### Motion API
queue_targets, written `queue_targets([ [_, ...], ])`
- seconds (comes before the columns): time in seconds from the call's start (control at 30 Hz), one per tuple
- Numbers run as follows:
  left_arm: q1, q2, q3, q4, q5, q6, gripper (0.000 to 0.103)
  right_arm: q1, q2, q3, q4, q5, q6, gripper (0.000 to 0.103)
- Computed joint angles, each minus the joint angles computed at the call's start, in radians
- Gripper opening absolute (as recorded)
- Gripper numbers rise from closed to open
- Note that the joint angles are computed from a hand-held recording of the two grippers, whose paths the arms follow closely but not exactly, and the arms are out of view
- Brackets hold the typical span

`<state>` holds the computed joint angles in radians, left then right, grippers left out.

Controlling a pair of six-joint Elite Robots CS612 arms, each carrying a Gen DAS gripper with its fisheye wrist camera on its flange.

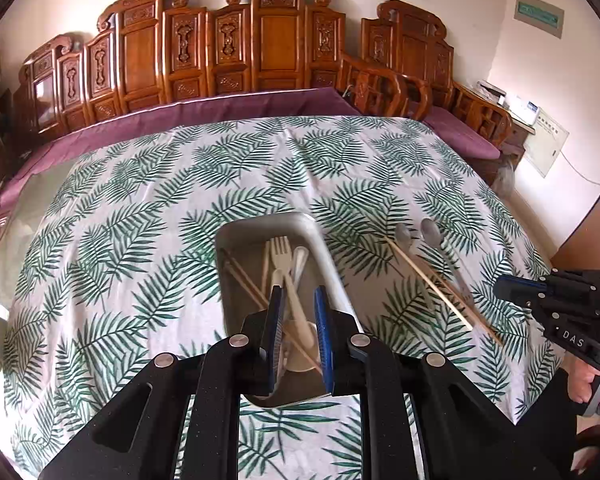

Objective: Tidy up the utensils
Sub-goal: 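Lower the right gripper onto the pile and grasp another bamboo chopstick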

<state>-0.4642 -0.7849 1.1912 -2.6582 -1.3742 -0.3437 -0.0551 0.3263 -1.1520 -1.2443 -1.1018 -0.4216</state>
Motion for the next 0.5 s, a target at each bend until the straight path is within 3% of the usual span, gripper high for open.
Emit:
queue_targets([
  [0.07,-0.005,0.003,-0.005,-0.001,0.001,0.003,0.025,-0.011,0.009,-0.014,0.009,-0.009,0.003,0.007],
  [0.23,-0.017,0.015,-0.024,0.017,-0.010,0.012,0.027,-0.037,0.036,-0.049,0.041,-0.049,0.011,0.007],
  [0.37,-0.027,0.027,-0.042,0.031,-0.023,0.022,0.037,-0.047,0.053,-0.068,0.058,-0.079,0.008,0.007],
  [0.5,-0.037,0.040,-0.059,0.046,-0.040,0.025,0.040,-0.054,0.062,-0.073,0.067,-0.087,0.011,0.007],
])
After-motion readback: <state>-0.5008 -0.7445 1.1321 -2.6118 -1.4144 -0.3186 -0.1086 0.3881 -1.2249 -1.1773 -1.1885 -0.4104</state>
